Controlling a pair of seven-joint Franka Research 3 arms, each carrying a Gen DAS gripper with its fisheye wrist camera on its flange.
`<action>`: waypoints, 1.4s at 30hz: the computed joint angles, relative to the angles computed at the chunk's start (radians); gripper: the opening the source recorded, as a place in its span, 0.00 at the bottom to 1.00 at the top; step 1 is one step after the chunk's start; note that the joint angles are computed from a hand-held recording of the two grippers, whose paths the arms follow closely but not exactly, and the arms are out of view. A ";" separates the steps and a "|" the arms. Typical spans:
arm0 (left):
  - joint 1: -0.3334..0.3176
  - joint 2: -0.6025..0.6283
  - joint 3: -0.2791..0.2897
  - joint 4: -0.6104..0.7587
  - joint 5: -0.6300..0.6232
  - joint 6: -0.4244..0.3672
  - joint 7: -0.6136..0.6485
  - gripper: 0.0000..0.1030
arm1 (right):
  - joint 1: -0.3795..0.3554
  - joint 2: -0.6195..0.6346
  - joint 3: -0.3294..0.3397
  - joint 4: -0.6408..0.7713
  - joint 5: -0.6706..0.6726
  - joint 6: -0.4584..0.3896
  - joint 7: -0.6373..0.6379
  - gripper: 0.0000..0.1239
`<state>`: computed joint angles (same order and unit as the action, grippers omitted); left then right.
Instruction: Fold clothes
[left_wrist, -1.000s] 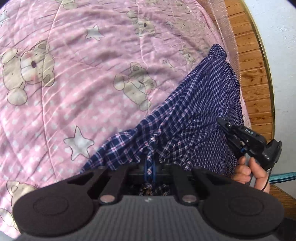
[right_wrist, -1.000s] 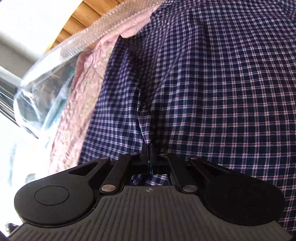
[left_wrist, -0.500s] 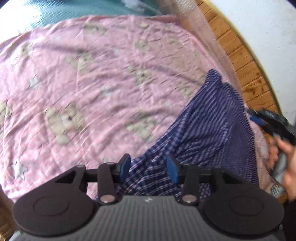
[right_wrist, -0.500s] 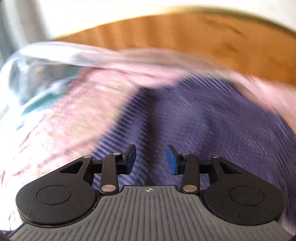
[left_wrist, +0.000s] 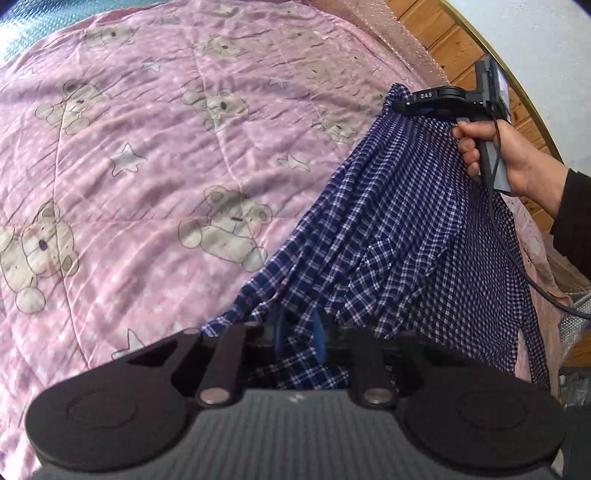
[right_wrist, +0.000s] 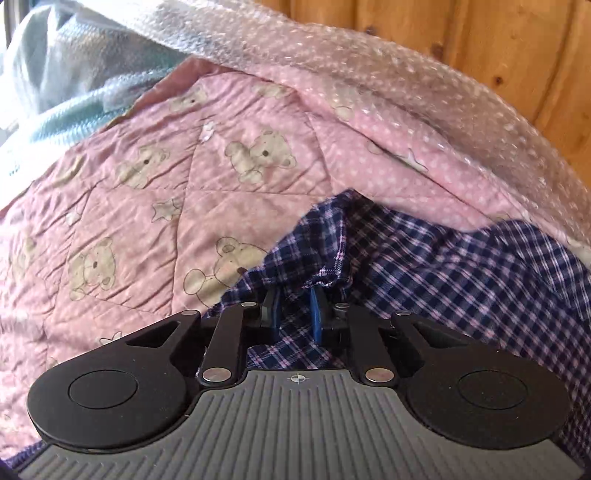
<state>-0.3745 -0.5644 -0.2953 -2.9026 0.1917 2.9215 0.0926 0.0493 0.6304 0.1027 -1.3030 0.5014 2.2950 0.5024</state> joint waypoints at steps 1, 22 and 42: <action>-0.011 -0.012 0.011 0.011 -0.003 -0.032 0.013 0.20 | -0.001 -0.029 -0.004 -0.039 0.004 0.030 0.018 0.19; -0.075 -0.068 0.043 0.051 -0.060 -0.238 0.205 0.43 | -0.054 -0.716 -0.151 -0.968 0.327 0.012 -0.400 0.19; -0.188 0.333 0.031 0.487 -0.120 -0.136 0.586 0.78 | -0.428 -0.601 -0.466 -0.857 0.577 0.219 0.247 0.42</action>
<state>-0.5621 -0.2313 -0.2644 -2.4153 0.0716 2.7852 0.6782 -0.3787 0.0294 -0.3631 -2.1600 1.0787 2.5140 0.7495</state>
